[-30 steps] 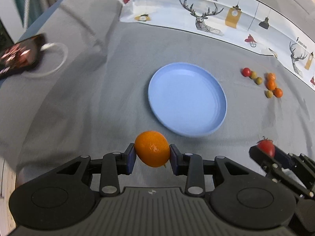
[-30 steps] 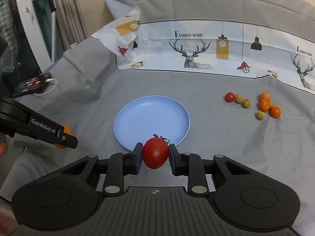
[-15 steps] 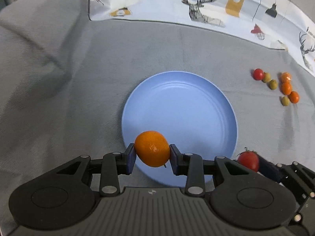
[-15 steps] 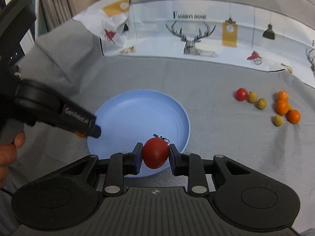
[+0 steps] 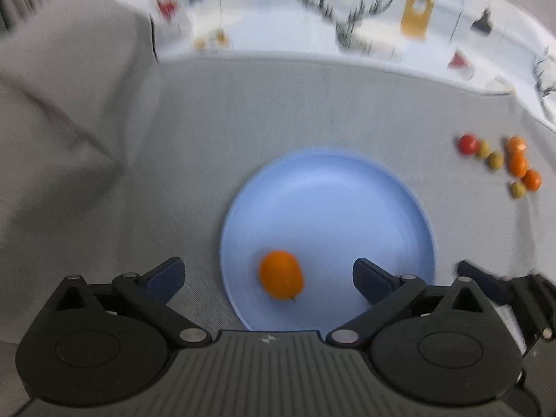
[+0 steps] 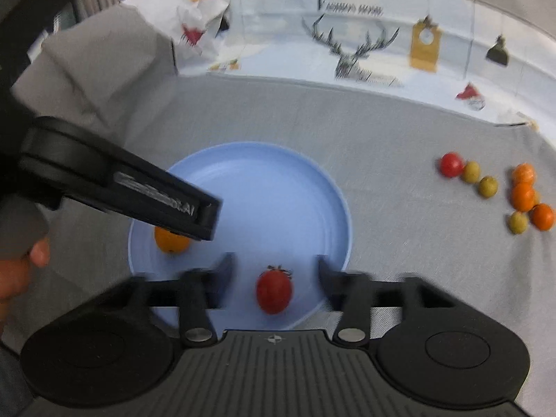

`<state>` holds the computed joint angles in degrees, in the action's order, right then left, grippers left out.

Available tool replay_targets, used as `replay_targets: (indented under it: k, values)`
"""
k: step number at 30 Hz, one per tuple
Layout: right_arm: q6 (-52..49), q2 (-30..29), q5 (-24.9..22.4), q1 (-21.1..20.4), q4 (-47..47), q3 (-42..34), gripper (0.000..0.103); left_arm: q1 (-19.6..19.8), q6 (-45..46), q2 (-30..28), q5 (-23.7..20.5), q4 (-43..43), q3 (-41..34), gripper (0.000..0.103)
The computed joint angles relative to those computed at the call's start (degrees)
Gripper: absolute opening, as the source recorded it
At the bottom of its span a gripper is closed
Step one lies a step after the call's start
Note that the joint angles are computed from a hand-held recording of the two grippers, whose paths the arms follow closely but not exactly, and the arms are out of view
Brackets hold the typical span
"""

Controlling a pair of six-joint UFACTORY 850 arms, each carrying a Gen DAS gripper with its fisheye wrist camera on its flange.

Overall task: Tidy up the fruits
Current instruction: 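Open both tools to drop the tangerine and tomato onto the plate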

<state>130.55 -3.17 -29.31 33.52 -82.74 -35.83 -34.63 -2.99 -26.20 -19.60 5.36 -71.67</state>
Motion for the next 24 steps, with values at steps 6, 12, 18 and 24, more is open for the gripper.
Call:
replay_targets:
  k: [6, 12, 18, 24]
  values:
    - [-7.3, 6.5, -6.8, 6.2, 11.6, 1.7, 0.091, 0.9, -3.0, 10.2, 1.3, 5.2, 9.0, 0.103]
    - [-10.4, 12.6, -11.4, 15.9, 22.7, 2.9, 0.097, 2.1, -4.2, 20.4, -2.4, 4.2, 17.9, 0.103]
    - [-7.6, 12.8, -20.8, 24.1, 24.6, 0.6, 0.100, 1.7, -13.2, 28.7, -0.9, 13.6, 25.6, 0.103]
    - [-4.7, 12.3, -29.0, 30.7, 24.9, -1.6, 0.102, 0.8, -15.1, 35.2, -1.2, 15.7, 29.9, 0.103]
